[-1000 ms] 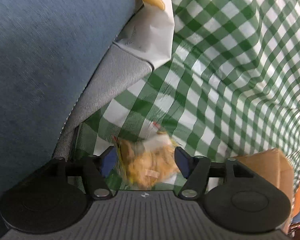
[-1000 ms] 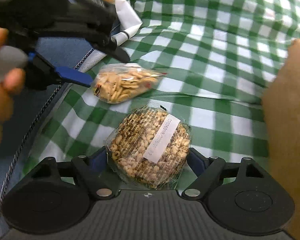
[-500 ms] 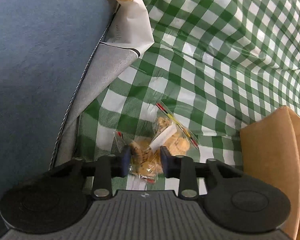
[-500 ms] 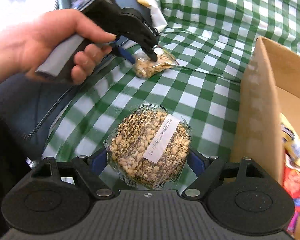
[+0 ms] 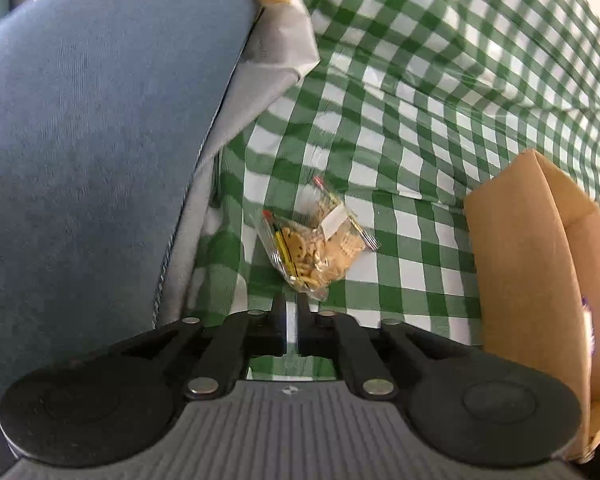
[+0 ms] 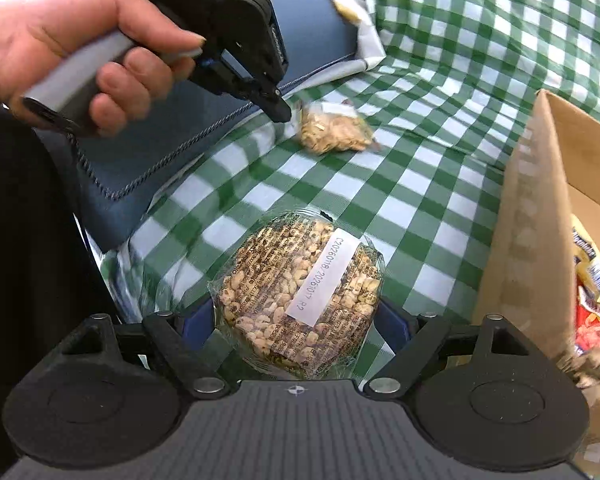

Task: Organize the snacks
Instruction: 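Grasp the animal-cracker bag with the left gripper while the right gripper grasps the round peanut cake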

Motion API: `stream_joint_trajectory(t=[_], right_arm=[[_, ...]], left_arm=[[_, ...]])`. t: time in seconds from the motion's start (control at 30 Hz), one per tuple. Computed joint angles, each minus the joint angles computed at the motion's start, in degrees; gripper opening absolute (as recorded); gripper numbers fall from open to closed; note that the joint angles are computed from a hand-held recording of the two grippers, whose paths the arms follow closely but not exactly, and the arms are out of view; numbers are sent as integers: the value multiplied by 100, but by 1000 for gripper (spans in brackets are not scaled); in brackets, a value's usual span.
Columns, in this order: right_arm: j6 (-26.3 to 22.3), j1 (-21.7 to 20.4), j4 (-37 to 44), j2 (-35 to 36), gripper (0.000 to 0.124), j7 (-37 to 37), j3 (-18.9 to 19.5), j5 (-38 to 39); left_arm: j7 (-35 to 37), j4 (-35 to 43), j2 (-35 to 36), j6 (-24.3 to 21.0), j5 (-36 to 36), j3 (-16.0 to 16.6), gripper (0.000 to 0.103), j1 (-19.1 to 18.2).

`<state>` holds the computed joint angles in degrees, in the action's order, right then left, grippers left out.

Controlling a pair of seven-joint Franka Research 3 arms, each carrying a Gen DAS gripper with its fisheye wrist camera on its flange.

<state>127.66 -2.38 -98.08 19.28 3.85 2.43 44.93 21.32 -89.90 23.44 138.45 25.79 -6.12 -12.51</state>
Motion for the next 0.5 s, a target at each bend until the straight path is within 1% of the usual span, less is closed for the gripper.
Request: stream_joint_trajectory(t=[0.03,0.07,0.1,0.17,0.2,0.27,0.33,0.4,0.5], right_arm=[[71,15,-35,-3,84,-42,6,-4],[169,24,-89,-16,84,-100,17,25],[253,42,-99,2,84,-113,25,41],[346,85,-47,80,84,9,25,8],[385,102,-16,123,84,89,25,-24],[484,143,44,202,84,287,16,-133],[474,138,128,275,85,467,19,-220],[409,105,192,318,85,558,38,-273],[435,78,195,333,85,497,75,-316]], left_arm=[[15,22,12,-2,100,24,22,-36],[41,58,35,-10,182,39,35,-64],[84,146,94,-39,256,51,41,-92],[234,425,290,-146,424,85,57,-164],[377,636,434,-255,518,104,62,-210],[702,1109,756,-545,698,159,84,-325],[1105,1637,1122,-874,837,214,87,-441],[1562,2218,1534,-1192,758,209,88,-484],[2202,3115,2137,-1766,560,232,88,-575]])
